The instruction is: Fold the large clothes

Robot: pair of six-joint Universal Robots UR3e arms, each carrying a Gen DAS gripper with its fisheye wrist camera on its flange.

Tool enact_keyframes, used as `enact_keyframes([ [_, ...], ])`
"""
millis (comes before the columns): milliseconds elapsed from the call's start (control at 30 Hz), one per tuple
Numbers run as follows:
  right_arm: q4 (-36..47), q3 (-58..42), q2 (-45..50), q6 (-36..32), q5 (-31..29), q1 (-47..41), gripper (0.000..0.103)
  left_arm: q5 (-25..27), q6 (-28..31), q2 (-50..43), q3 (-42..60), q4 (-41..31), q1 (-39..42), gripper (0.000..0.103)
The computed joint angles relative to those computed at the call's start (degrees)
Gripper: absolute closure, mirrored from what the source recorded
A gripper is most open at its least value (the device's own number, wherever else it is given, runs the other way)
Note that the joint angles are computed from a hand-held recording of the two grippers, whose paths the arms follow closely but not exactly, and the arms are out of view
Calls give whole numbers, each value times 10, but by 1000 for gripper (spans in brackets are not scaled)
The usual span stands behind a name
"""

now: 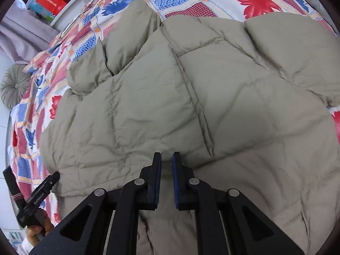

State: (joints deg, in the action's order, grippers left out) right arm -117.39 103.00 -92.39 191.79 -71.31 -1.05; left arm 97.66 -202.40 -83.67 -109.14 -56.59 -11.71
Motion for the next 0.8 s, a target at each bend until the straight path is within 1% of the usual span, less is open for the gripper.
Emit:
enact_keyframes([
  [100,69,21,-66,-29,31,-50,88,20,-11,2,43,-55,-39,32],
  [167,116,36,-105,-47,42,-81,84,22,-27,8,66,-85,-64,32],
  [200,142,48,-131,-59,47,-101,75,22,-36,6,81,-100,-79,32],
  [233,167,58,-157,-70,48,-120,61,23,-45,1,96,-112,-93,32],
  [300,205,77,-208,-89,44,-154,49,31,-69,-13,125,-126,-125,32],
  [367,247,84,-246,-116,46,-188,48,29,-91,-30,154,-138,-150,32],
  [400,272,86,-263,-134,48,-209,46,26,-102,-40,170,-145,-161,32],
  [433,300,87,-280,-153,52,-233,40,21,-112,-52,187,-153,-173,32],
  [500,358,87,-312,-198,63,-288,34,17,-132,-77,221,-162,-197,32],
  [533,386,86,-328,-221,64,-315,34,15,-139,-90,237,-164,-207,31],
  [600,432,79,-355,-263,57,-367,34,14,-155,-122,278,-171,-230,4],
  [633,458,75,-367,-288,54,-400,34,18,-164,-135,297,-174,-242,2],
  [700,511,65,-384,-345,56,-466,33,19,-172,-173,347,-184,-264,2],
  [800,577,52,-395,-423,61,-563,26,25,-184,-240,442,-224,-292,2],
])
